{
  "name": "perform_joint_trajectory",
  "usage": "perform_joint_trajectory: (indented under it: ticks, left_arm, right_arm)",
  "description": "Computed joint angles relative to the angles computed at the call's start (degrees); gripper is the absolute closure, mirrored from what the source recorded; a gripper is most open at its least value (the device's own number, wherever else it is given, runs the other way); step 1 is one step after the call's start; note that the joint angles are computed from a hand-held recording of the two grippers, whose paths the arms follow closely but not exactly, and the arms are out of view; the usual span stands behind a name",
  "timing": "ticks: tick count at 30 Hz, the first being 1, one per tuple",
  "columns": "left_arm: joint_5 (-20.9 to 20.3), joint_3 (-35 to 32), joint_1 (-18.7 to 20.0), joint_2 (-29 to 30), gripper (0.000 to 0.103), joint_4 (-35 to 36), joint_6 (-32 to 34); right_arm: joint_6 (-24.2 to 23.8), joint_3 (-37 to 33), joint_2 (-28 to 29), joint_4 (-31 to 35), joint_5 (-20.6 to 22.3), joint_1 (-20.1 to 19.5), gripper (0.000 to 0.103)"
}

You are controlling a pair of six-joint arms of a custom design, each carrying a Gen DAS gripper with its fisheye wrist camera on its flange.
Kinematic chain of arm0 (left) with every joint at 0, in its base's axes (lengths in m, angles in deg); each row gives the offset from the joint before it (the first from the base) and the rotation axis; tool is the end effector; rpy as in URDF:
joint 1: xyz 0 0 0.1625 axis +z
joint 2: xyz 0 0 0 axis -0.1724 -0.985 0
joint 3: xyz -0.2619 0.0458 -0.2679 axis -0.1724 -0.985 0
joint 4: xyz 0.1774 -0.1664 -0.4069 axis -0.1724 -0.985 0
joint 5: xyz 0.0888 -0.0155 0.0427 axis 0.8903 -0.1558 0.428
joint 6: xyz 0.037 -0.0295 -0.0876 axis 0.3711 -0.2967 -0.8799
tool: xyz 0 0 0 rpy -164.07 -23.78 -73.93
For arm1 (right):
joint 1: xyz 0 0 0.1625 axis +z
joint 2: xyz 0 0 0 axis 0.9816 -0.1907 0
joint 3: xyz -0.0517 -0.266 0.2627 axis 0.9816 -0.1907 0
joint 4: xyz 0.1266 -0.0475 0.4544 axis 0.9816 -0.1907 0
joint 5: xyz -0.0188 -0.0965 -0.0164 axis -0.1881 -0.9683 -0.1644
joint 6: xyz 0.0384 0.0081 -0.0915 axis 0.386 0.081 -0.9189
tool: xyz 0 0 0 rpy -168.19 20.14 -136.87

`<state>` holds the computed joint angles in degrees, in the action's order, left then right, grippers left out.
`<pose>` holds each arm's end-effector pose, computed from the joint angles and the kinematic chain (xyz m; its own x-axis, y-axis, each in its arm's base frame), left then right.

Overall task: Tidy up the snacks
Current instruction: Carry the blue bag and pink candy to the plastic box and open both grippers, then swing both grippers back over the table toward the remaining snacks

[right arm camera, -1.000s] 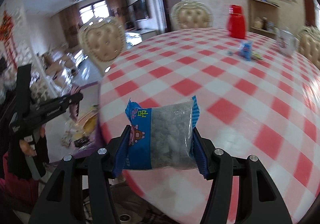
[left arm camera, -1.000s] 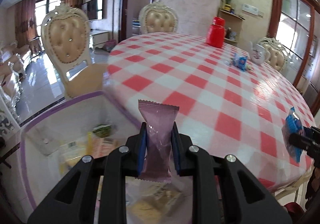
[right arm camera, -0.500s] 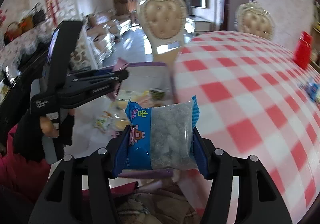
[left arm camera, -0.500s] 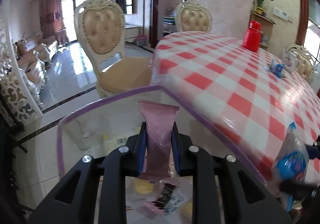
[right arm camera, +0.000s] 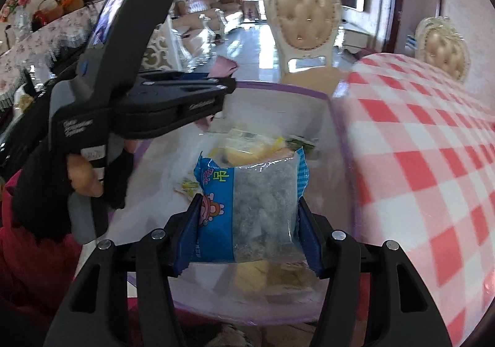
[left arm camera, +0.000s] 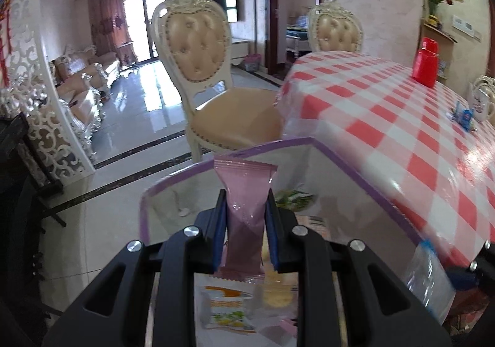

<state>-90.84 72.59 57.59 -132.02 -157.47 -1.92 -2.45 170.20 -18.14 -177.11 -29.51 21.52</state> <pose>-0.0796 -0.4287 0.1536 -0.6278 -0.3916 -0.6726 0.3706 0.6095 -0.7008 0.2068 -0.4612 0.0164 -0.3982 -0.8669 0.2998 -0.9127 0.4071 -0.0350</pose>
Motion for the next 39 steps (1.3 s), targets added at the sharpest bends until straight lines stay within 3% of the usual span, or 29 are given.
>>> perform_joint_trajectory:
  ticks: [1,3,6,8,12,14,16,18,21,26,30,35,37,39]
  left_arm:
    - [0.34,-0.09,0.37,-1.09,0.068,3.35,-2.57]
    - [1.47,-0.17,0.43,-2.97,0.022,10.02,-8.8]
    - [2.79,-0.95,-0.53,-4.47,0.018,19.46,-16.91]
    - [3.07,-2.27,-1.24,-2.59,0.014,19.36,-16.93]
    - [-1.77,-7.22,-3.52,7.93,0.005,-2.28,0.1]
    - [-9.73,-13.27,-3.63,15.83,0.002,-14.19,10.83]
    - [-17.43,-20.48,-2.42,23.42,0.002,-18.8,15.54]
    - [-25.49,-29.3,-0.54,30.89,0.002,-17.66,17.03]
    - [-32.54,-45.29,2.1,43.66,0.002,-11.78,17.52]
    - [-30.58,-72.13,4.05,64.58,0.002,-5.83,17.5]
    - [-31.89,-90.75,6.0,76.46,0.002,-1.83,13.1]
    - [-31.91,-103.03,7.1,84.49,0.002,-6.26,20.02]
    - [-32.39,-102.33,7.53,83.54,0.002,-5.49,19.77]
    - [-30.42,-100.17,7.75,82.17,0.002,-9.13,18.65]
  right_arm:
    - [-0.11,-0.35,0.22,1.76,0.76,-0.13,0.044]
    - [-0.27,-0.51,0.5,3.64,1.69,-0.4,0.038]
    - [-0.33,0.26,-1.22,3.17,3.9,-1.81,0.032]
    - [1.53,0.48,-4.24,2.63,6.46,-3.93,0.032]
    - [5.14,0.47,-10.95,-0.32,11.05,-9.56,0.026]
    - [7.87,-0.62,-13.51,-3.12,12.35,-13.1,0.024]
    - [12.24,-2.72,-14.92,-7.13,11.73,-16.74,0.022]
    - [15.79,-4.97,-15.8,-8.58,12.41,-20.05,0.016]
    - [22.59,-11.36,-14.82,-8.64,10.41,-24.54,0.016]
    - [28.63,-22.1,-9.93,-6.39,5.77,-28.08,0.016]
    - [28.81,-28.79,-5.53,-6.63,5.53,-28.73,0.016]
    - [28.54,-39.45,1.57,-3.32,5.71,-27.53,0.016]
    - [26.11,-44.93,5.71,-2.24,4.98,-26.12,0.016]
    - [23.97,-52.21,11.49,-1.25,3.44,-24.27,0.016]
